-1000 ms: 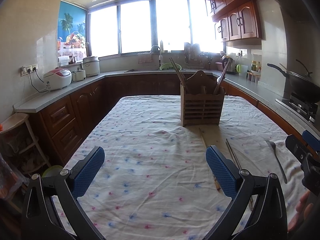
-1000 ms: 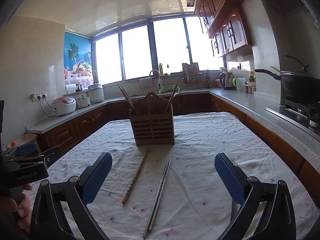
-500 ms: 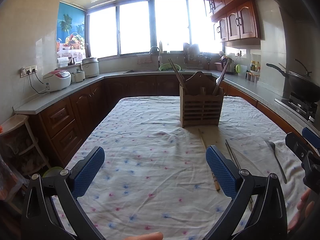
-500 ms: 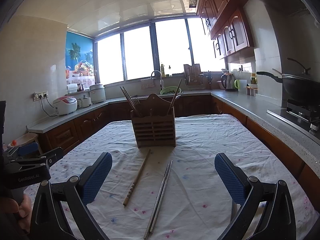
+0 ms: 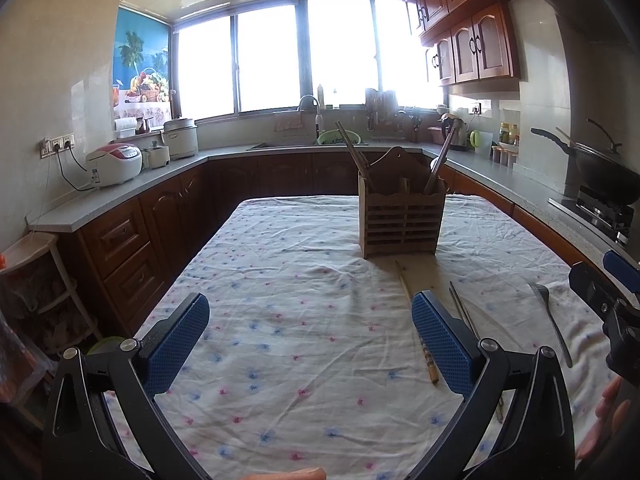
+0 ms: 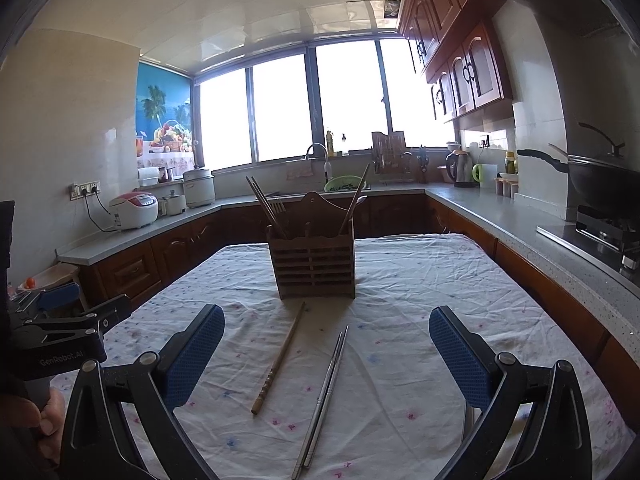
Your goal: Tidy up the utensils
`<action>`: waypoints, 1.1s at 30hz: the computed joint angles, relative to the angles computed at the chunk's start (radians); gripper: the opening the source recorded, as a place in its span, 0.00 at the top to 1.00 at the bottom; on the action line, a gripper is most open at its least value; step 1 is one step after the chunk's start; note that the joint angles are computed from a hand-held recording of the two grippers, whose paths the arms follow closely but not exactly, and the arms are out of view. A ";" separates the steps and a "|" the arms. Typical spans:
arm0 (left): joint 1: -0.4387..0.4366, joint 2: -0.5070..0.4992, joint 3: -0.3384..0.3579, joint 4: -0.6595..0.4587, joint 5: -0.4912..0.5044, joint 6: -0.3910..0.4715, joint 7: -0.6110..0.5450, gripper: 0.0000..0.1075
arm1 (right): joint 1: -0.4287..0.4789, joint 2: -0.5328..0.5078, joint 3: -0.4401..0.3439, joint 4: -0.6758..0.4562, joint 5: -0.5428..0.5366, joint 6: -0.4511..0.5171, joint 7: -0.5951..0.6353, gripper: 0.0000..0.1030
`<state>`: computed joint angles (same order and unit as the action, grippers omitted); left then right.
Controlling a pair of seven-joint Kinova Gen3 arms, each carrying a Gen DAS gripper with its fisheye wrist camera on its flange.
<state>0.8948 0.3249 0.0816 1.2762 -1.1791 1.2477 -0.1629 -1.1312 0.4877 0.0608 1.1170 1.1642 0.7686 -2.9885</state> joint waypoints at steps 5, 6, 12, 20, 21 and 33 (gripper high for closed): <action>0.000 0.002 -0.001 -0.005 -0.003 0.001 -0.001 0.04 | -0.003 0.002 0.000 -0.006 0.003 0.002 0.001 0.00; 0.001 0.003 -0.001 -0.006 -0.004 0.003 -0.002 0.04 | -0.003 0.002 0.001 -0.007 0.004 0.002 0.002 0.00; 0.003 0.004 -0.002 -0.010 -0.003 0.003 -0.006 0.04 | -0.007 -0.003 0.001 -0.003 0.019 0.003 -0.004 0.00; 0.003 0.005 -0.004 -0.012 -0.003 -0.001 -0.007 0.04 | -0.007 -0.004 -0.003 -0.004 0.023 0.003 0.001 0.00; 0.003 0.006 -0.004 -0.013 -0.002 0.000 -0.006 0.04 | -0.006 -0.004 -0.004 -0.006 0.021 0.003 0.003 0.00; 0.011 0.007 -0.007 -0.009 -0.024 0.008 -0.005 0.04 | -0.005 -0.002 -0.002 -0.015 0.017 0.004 0.015 0.00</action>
<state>0.9061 0.3324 0.0743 1.2668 -1.2033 1.2556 -0.1683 -1.1364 0.4857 0.0585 1.1016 1.1815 0.7724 -2.9731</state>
